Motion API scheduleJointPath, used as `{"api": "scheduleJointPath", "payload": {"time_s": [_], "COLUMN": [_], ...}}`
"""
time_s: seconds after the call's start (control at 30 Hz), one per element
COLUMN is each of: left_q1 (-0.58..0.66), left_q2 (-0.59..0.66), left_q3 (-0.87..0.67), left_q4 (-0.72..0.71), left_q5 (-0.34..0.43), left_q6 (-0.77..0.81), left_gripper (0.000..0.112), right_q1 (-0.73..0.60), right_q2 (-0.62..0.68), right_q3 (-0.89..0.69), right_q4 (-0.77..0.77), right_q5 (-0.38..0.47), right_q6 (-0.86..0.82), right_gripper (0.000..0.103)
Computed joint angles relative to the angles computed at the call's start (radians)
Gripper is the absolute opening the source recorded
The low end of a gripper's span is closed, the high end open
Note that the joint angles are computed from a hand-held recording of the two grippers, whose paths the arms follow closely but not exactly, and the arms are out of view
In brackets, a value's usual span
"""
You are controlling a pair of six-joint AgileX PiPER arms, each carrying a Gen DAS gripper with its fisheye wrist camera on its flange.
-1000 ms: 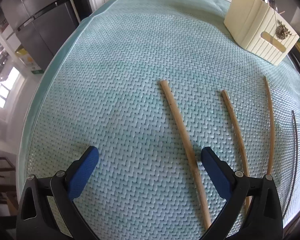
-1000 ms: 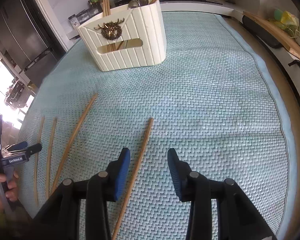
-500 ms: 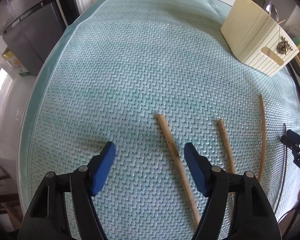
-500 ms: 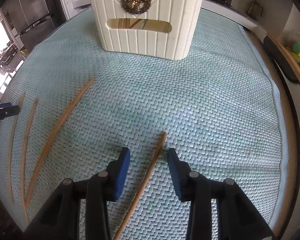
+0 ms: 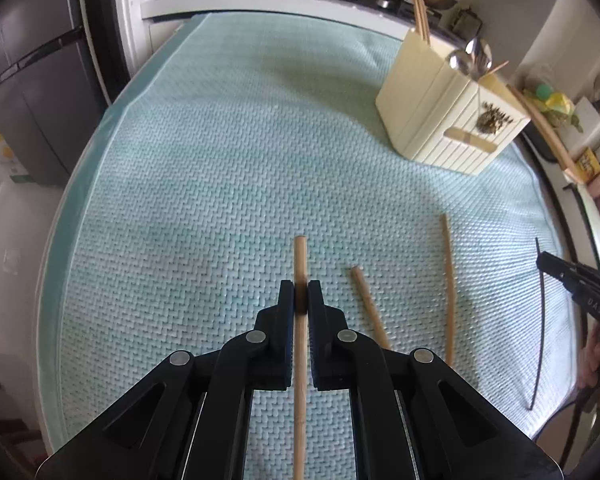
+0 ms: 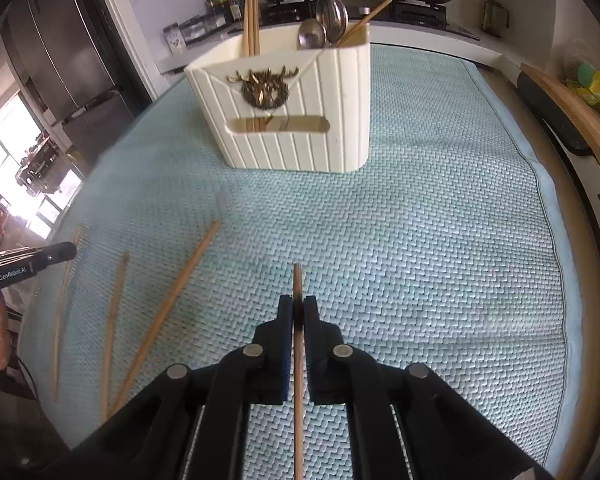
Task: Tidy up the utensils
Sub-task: 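Lift both chopsticks and carry them over the cream holder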
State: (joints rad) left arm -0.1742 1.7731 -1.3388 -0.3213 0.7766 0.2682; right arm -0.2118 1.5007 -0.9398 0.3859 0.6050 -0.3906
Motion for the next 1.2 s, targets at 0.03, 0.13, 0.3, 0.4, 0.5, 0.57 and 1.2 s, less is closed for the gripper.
{"api": "scheduleJointPath", "payload": {"time_s": [0.03,0.13,0.3,0.4,0.5,0.57,1.2], "left_q1": [0.003,0.026,0.027,0.026,0.039,0.045,0.003], "left_q2": [-0.022,-0.112,-0.170,-0.195,-0.225,-0.257,-0.154], "left_q3": [0.003,0.047,0.002,-0.017,-0.033,-0.034,-0.370], "left_q4": [-0.015,-0.064,-0.104,-0.128,-0.165,-0.183,-0.236], "left_q5": [0.003,0.006,0.032,0.033,0.044,0.052,0.101], "left_q6": [0.011,0.063,0.069,0.077,0.104,0.114,0.065], "left_gripper": [0.004,0.004,0.004,0.004,0.004,0.004,0.004], "right_q1": [-0.019,-0.079,-0.176,-0.211,-0.243,-0.256,-0.208], "right_q2": [-0.023,-0.091,-0.217,-0.262,-0.309,-0.333,-0.312], "right_q3": [0.001,-0.001,0.020,-0.001,-0.014,-0.028,-0.255], "right_q4": [0.042,0.146,0.291,0.326,0.360,0.379,0.363], "right_q5": [0.014,0.072,0.168,0.207,0.242,0.259,0.176], "right_q6": [-0.037,-0.123,-0.231,-0.254,-0.276,-0.288,-0.244], "right_gripper": [0.005,0.005,0.005,0.005,0.005,0.005,0.005]}}
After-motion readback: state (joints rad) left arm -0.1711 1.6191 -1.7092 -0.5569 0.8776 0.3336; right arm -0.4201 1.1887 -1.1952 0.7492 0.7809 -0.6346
